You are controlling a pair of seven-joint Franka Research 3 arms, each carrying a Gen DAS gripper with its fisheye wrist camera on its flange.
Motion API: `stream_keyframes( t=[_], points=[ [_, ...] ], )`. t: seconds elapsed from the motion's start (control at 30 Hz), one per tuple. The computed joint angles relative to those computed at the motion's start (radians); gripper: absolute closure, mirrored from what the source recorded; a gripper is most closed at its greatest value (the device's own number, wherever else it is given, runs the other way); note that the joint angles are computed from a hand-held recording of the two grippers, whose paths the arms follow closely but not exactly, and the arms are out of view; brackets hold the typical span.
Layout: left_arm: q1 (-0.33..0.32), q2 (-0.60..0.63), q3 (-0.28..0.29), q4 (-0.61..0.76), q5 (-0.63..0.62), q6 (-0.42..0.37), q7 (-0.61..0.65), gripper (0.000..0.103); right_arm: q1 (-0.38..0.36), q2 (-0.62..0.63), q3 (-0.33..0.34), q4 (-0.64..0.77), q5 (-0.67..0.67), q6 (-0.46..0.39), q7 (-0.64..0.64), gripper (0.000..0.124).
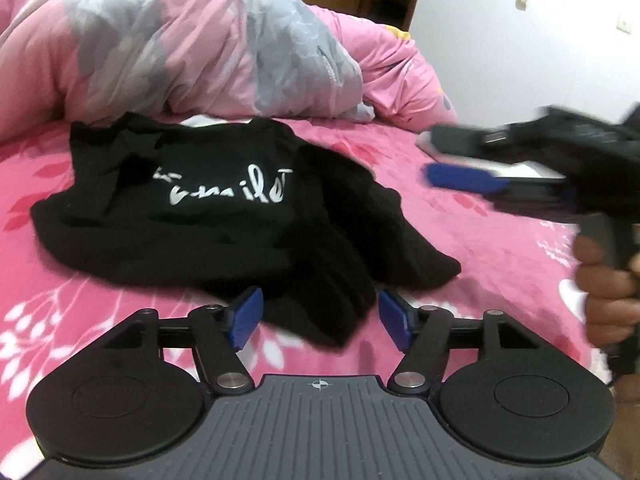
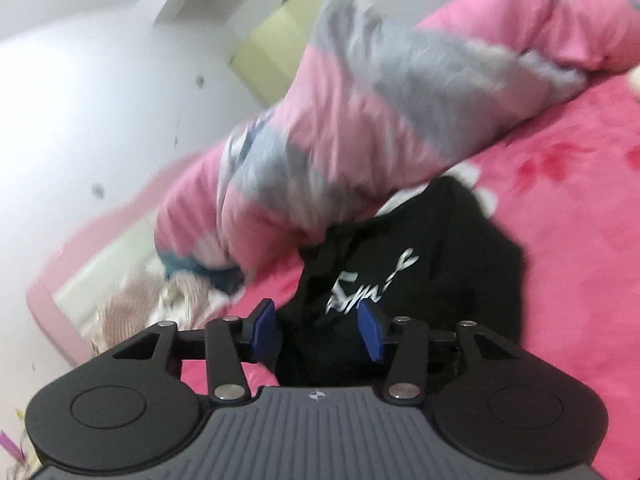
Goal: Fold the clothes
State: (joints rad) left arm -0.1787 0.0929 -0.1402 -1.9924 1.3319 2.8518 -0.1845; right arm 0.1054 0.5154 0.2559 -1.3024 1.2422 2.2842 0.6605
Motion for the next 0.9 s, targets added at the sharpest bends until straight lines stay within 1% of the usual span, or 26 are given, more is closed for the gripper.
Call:
stream_keyframes(
  t=[0.03, 0.1, 0.13, 0.2, 0.23, 0.27, 0.3, 0.33, 0.4, 0.47, 0.5, 0.63, 0.67, 0.73, 0.77, 0.83, 0.9],
  points=[
    [-0.001, 0.013, -0.001, 0.014, -0.004, -0.003, 0.012, 0.036, -0.006, -0.01, -0.006, -0.011, 0.007, 0.018, 0.011, 0.074],
    [-0.007, 0.038, 0.0, 0.043, -0.019, -0.015, 0.041, 0.036, 0.015, -0.021, -0.031, -0.03, -0.037, 0.092, 0.02, 0.074],
    [-0.013, 0.047, 0.004, 0.055, -0.004, -0.023, 0.035, 0.038, 0.024, -0.025, -0.041, -0.039, -0.062, 0.131, 0.026, 0.074],
    [-0.023, 0.061, 0.01, 0.075, 0.004, -0.046, 0.036, 0.045, 0.048, -0.04, -0.06, -0.078, -0.13, 0.212, 0.031, 0.073],
    [-0.023, 0.065, 0.01, 0.08, -0.02, -0.056, 0.054, 0.058, 0.055, -0.051, -0.062, -0.104, -0.155, 0.242, 0.024, 0.073],
    [-0.021, 0.066, 0.009, 0.082, -0.066, -0.067, 0.088, 0.074, 0.061, -0.063, -0.064, -0.13, -0.179, 0.272, 0.018, 0.073],
    [-0.019, 0.066, 0.008, 0.082, -0.119, -0.08, 0.126, 0.084, 0.058, -0.078, -0.056, -0.16, -0.184, 0.286, -0.015, 0.073],
    [-0.02, 0.058, 0.013, 0.077, -0.136, -0.089, 0.122, 0.093, 0.054, -0.094, -0.048, -0.188, -0.185, 0.3, -0.052, 0.073],
    [-0.024, 0.024, 0.029, 0.053, -0.076, -0.096, 0.007, 0.095, 0.06, -0.118, -0.037, -0.23, -0.185, 0.342, -0.129, 0.073],
    [-0.019, -0.017, 0.028, 0.027, -0.013, -0.125, -0.093, 0.096, 0.068, -0.134, -0.029, -0.256, -0.181, 0.38, -0.204, 0.073],
    [-0.013, -0.031, 0.022, 0.018, 0.004, -0.141, -0.12, 0.096, 0.075, -0.129, -0.028, -0.25, -0.193, 0.384, -0.229, 0.074],
    [0.011, -0.069, -0.002, -0.004, 0.033, -0.203, -0.174, 0.096, 0.112, -0.069, -0.035, -0.178, -0.284, 0.4, -0.25, 0.074],
    [0.018, -0.074, -0.006, -0.007, 0.032, -0.208, -0.18, 0.096, 0.127, -0.052, -0.047, -0.157, -0.329, 0.398, -0.213, 0.074],
    [0.03, -0.079, -0.011, -0.014, 0.025, -0.195, -0.187, 0.096, 0.154, -0.017, -0.067, -0.113, -0.421, 0.389, -0.139, 0.075],
    [0.035, -0.084, -0.013, -0.021, 0.025, -0.177, -0.189, 0.096, 0.157, -0.019, -0.064, -0.123, -0.441, 0.409, -0.129, 0.075],
    [0.041, -0.088, -0.019, -0.029, 0.041, -0.158, -0.188, 0.095, 0.119, -0.044, -0.021, -0.167, -0.407, 0.425, -0.184, 0.075],
    [0.042, -0.092, -0.025, -0.039, 0.06, -0.152, -0.177, 0.094, 0.097, -0.066, 0.001, -0.202, -0.374, 0.434, -0.222, 0.075]
  ],
)
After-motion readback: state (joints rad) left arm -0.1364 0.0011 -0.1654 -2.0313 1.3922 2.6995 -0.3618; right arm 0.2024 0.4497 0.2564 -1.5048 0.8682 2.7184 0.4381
